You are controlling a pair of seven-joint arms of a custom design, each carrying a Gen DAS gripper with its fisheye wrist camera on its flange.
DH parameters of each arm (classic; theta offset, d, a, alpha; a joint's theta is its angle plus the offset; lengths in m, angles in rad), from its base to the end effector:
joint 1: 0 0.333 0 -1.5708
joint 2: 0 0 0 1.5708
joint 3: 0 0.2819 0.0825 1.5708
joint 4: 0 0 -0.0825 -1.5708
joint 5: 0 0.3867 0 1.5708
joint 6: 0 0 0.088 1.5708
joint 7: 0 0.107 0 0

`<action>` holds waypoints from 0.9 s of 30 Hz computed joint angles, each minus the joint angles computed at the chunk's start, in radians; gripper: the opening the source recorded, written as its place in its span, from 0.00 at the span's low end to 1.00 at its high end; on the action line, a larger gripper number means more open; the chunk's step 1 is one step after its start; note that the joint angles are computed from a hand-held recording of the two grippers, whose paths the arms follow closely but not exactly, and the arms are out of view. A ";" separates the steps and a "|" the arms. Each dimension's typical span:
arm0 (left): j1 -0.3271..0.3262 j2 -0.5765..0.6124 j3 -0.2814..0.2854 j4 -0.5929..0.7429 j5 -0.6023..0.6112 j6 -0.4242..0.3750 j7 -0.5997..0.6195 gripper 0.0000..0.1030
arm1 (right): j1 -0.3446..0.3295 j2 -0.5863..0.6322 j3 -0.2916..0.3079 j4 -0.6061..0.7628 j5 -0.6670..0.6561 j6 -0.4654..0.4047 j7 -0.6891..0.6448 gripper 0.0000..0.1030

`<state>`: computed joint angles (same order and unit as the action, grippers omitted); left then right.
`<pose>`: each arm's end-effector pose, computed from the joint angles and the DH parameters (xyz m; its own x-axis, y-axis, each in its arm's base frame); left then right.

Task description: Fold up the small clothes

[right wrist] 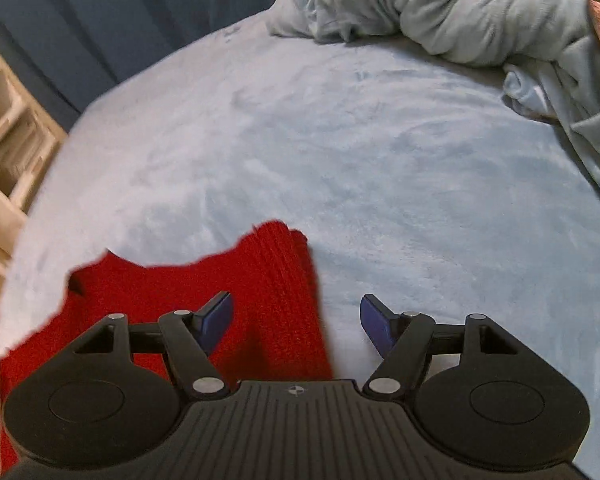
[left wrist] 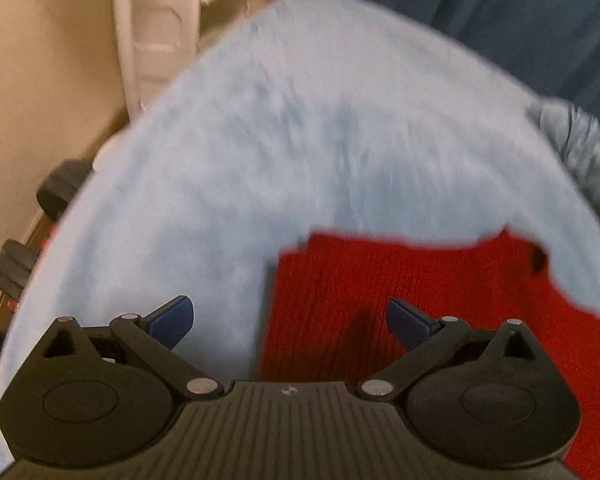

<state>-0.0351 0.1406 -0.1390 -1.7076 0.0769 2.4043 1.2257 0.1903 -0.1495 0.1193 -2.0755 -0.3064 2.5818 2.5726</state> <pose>0.6378 -0.1069 0.5304 0.0990 -0.9869 0.1273 -0.8436 -0.1511 -0.5152 0.5364 0.1802 0.5343 -0.3487 -0.8821 -0.3166 -0.6836 0.4705 -0.5580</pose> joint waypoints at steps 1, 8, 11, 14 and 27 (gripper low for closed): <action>-0.003 0.016 -0.004 0.013 0.005 -0.021 0.016 0.99 | 0.003 0.017 -0.001 0.006 0.002 0.013 -0.020 0.68; 0.019 -0.083 -0.017 -0.086 -0.153 0.105 0.207 0.13 | -0.005 -0.043 0.026 -0.028 -0.212 0.103 0.107 0.11; 0.019 -0.167 0.000 -0.143 -0.265 0.160 0.295 0.13 | -0.060 -0.120 0.056 -0.078 -0.279 0.230 0.193 0.11; 0.008 -0.185 0.014 -0.152 -0.238 0.233 0.264 0.13 | -0.156 -0.125 0.119 -0.062 -0.348 0.272 0.294 0.11; -0.033 0.084 0.054 0.009 0.277 0.165 -0.087 0.60 | -0.025 0.160 -0.040 0.048 -0.200 0.121 0.310 0.51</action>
